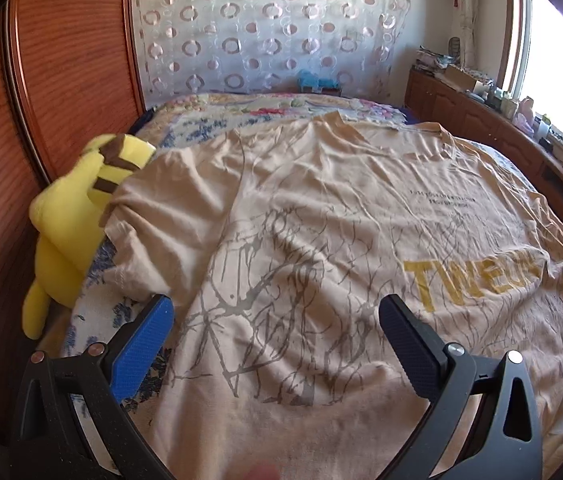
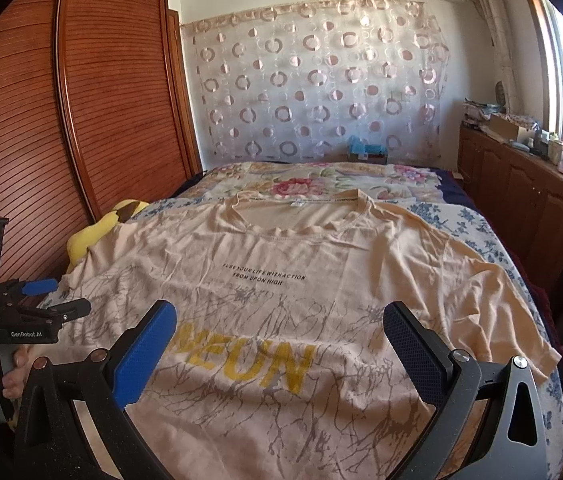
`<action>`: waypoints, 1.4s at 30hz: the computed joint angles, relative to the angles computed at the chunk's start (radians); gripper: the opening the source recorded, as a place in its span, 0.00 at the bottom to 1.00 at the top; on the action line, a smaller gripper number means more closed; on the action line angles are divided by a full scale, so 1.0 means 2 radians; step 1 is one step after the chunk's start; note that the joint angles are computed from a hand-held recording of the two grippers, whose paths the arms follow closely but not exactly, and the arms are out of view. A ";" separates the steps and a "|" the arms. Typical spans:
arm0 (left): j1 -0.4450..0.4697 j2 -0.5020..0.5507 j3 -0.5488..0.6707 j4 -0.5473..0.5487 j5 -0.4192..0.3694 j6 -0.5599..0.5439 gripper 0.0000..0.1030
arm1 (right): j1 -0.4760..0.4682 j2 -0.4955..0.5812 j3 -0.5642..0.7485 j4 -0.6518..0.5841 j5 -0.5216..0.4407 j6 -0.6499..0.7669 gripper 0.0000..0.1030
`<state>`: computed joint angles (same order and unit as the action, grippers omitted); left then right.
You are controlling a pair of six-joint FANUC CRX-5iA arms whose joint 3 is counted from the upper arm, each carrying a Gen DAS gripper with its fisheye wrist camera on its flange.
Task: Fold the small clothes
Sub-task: 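Grasp the side edge of the peach T-shirt with the left gripper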
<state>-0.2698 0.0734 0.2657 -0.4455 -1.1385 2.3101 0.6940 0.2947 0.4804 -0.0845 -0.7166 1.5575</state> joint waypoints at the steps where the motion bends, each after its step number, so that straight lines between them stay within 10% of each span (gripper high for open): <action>1: 0.008 0.000 -0.004 0.016 0.003 -0.011 1.00 | 0.000 0.006 0.010 -0.003 -0.011 0.005 1.00; 19: 0.107 -0.074 -0.082 0.085 0.030 -0.077 0.99 | -0.003 0.096 0.171 -0.043 -0.176 0.061 1.00; 29: 0.157 -0.077 -0.118 0.161 0.077 -0.128 0.47 | -0.002 0.137 0.229 -0.014 -0.222 0.029 1.00; 36: 0.158 -0.068 -0.116 0.159 0.074 -0.126 0.43 | 0.002 0.146 0.237 -0.003 -0.219 0.016 1.00; 42: 0.152 -0.061 -0.099 0.140 0.068 -0.122 0.08 | 0.012 0.155 0.241 0.015 -0.214 0.012 1.00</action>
<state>0.0337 -0.0476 0.0671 -0.1657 -1.0026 2.0660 0.7184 0.6052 0.9633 -0.0541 -1.1454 1.5822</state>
